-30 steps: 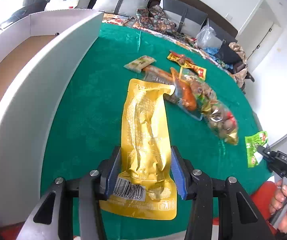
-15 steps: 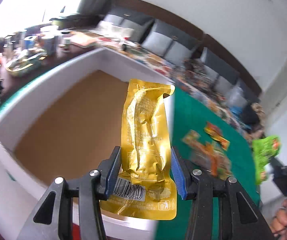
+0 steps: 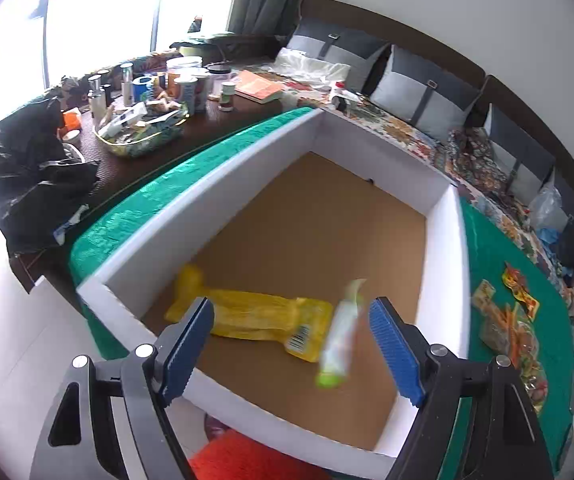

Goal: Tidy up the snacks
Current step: 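Carry both packs into the white box and open both grippers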

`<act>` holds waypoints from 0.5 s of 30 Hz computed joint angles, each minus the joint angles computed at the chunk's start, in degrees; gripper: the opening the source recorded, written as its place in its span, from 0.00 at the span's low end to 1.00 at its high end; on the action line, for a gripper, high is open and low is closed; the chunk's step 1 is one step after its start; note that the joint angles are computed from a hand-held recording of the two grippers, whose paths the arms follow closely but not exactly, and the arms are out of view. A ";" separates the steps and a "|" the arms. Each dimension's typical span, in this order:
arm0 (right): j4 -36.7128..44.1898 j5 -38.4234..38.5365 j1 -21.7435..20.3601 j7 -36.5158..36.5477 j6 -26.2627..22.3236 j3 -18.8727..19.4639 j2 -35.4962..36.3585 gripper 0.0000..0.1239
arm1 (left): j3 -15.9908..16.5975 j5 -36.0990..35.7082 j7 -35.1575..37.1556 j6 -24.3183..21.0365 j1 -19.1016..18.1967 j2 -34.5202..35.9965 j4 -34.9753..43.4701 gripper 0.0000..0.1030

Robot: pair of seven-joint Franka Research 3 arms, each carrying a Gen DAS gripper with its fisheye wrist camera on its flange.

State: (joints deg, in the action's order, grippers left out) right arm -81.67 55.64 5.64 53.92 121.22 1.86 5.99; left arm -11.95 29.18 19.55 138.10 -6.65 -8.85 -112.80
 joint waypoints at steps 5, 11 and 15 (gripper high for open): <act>-1.99 -6.22 -2.76 -2.59 9.21 -2.66 1.66 0.54 | -1.50 -2.06 2.99 5.49 -3.09 6.32 5.97 0.77; -16.34 -17.35 -7.09 -0.79 23.44 -6.45 0.56 0.54 | -3.75 -4.87 11.81 9.14 -10.09 18.94 18.66 0.91; -27.76 -25.73 -10.19 3.99 33.87 -9.14 -1.52 0.54 | -3.49 -6.52 14.79 5.01 -15.56 29.58 28.97 0.93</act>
